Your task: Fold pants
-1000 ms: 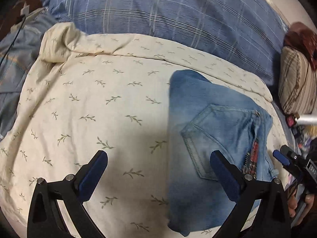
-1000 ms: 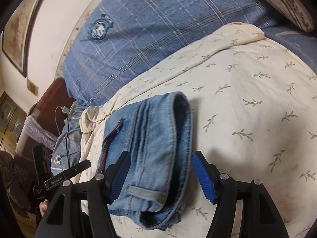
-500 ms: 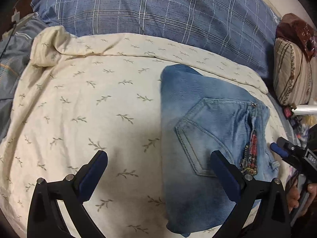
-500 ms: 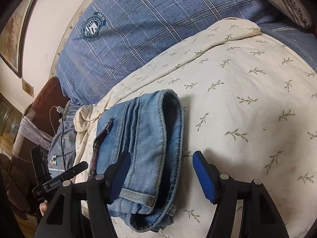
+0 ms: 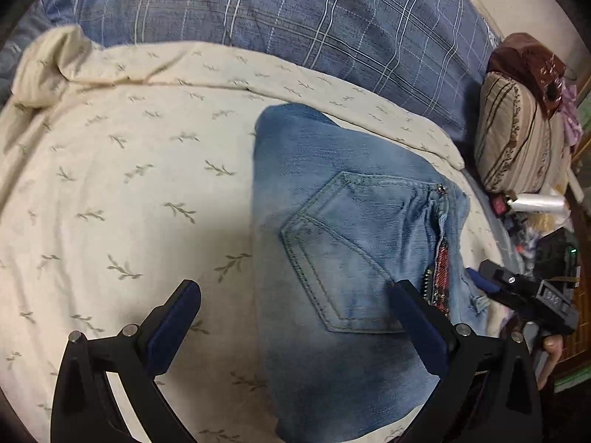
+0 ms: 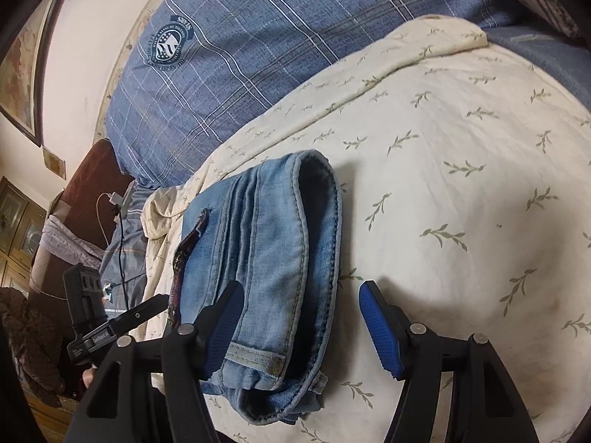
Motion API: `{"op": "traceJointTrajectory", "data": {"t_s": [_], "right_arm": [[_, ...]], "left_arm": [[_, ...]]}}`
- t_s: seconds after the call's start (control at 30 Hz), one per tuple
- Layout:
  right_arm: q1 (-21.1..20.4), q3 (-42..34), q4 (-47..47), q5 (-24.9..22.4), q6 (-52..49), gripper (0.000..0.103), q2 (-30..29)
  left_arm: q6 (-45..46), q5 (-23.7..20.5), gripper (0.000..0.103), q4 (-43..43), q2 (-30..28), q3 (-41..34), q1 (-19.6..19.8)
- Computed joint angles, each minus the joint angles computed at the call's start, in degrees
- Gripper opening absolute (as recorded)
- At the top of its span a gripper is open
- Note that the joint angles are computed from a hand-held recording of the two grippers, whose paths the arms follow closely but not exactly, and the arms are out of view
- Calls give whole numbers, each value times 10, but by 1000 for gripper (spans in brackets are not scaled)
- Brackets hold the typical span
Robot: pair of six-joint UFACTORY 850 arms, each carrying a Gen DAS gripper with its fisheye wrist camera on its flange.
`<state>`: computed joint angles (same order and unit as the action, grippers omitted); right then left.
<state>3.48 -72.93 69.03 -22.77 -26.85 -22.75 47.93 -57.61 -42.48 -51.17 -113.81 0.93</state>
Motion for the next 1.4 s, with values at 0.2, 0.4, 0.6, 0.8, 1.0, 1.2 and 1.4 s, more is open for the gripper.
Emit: {"op": "traceJointTrajectory", "data": {"t_s": [0.2,0.4,0.6,0.8,1.0,1.2,1.4], "right_arm": [[-10,-15,38,-55,-8,68,-25],[-17,-18,107,-83,-40,70,-41],[-9,-45,143,-113,-77,70,-67],[4,-65,144,-97,-73,68,-80],[23,-72,106,-51,-64,56,-74],[38,-69,115,-3,-111,48,-58],[48,-71,170,22,-185,45,-52]], "left_arm": [[3,-51,103,-16,-21,-27,4],[13,-101,102,-37,-50,-63,7],[33,-141,91,-68,-72,-92,6],[46,-148,77,-88,-77,-93,9],[77,-135,60,-107,-65,-73,12],[94,-124,52,-126,-54,-62,17],[142,-86,49,-163,-23,-24,23]]}}
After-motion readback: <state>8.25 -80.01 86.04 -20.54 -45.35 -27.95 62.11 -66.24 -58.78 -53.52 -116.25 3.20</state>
